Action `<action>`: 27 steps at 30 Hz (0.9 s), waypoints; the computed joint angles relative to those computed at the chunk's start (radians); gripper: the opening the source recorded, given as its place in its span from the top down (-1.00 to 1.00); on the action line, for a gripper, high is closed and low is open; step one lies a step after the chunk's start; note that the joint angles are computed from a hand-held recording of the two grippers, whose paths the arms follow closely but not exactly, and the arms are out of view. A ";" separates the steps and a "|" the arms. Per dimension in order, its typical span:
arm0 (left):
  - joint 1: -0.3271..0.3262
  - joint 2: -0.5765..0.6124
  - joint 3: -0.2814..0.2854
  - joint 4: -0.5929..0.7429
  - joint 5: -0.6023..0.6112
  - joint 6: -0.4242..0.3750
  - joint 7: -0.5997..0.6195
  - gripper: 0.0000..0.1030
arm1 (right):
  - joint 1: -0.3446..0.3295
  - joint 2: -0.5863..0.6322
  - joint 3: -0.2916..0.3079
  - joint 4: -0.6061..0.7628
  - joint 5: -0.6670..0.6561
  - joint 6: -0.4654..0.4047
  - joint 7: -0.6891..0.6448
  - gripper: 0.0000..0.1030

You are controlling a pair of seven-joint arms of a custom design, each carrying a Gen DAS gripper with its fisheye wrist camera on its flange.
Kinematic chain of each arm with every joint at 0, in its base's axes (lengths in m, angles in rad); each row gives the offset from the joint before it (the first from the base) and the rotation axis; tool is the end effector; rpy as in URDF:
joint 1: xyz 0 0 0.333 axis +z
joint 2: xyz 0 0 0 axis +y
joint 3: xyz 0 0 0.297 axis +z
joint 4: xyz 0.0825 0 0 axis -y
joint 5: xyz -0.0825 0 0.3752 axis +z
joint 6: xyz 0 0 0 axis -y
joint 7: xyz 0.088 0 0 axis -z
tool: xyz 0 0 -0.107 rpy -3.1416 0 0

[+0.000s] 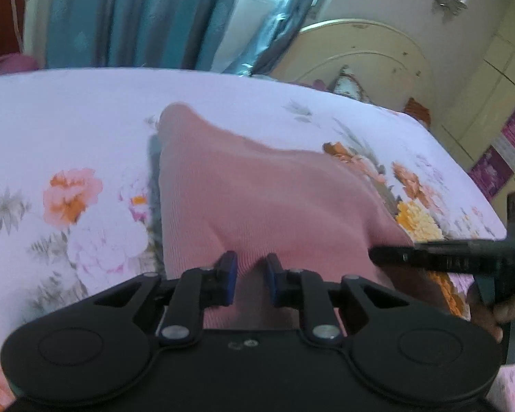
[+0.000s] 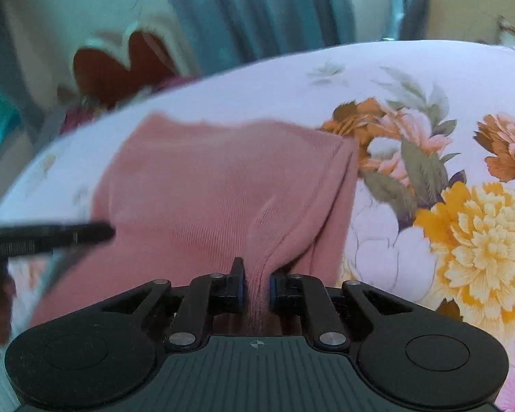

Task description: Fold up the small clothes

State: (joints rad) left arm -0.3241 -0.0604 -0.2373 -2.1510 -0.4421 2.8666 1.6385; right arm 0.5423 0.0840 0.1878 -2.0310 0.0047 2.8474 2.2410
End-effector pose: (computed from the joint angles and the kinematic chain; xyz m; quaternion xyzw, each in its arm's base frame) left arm 0.4910 -0.2832 0.4997 -0.5622 0.7286 -0.3831 0.0794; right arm 0.4547 0.4031 0.4785 -0.6761 0.6436 -0.0219 0.3582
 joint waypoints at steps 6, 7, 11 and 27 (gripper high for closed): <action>0.010 0.052 0.014 0.064 -0.141 0.036 0.139 0.65 | -0.025 0.048 -0.046 0.014 -0.066 0.103 0.153 0.02; 0.017 0.073 0.009 0.083 -0.133 0.043 0.137 0.65 | -0.021 0.061 -0.062 0.033 -0.095 0.089 0.181 0.02; 0.042 0.166 -0.018 0.169 -0.046 0.002 0.094 0.66 | -0.012 0.089 -0.080 0.093 -0.162 0.032 0.127 0.90; 0.090 0.149 -0.060 0.190 0.071 -0.018 0.013 0.64 | -0.007 0.038 -0.095 0.070 -0.268 -0.081 0.248 0.26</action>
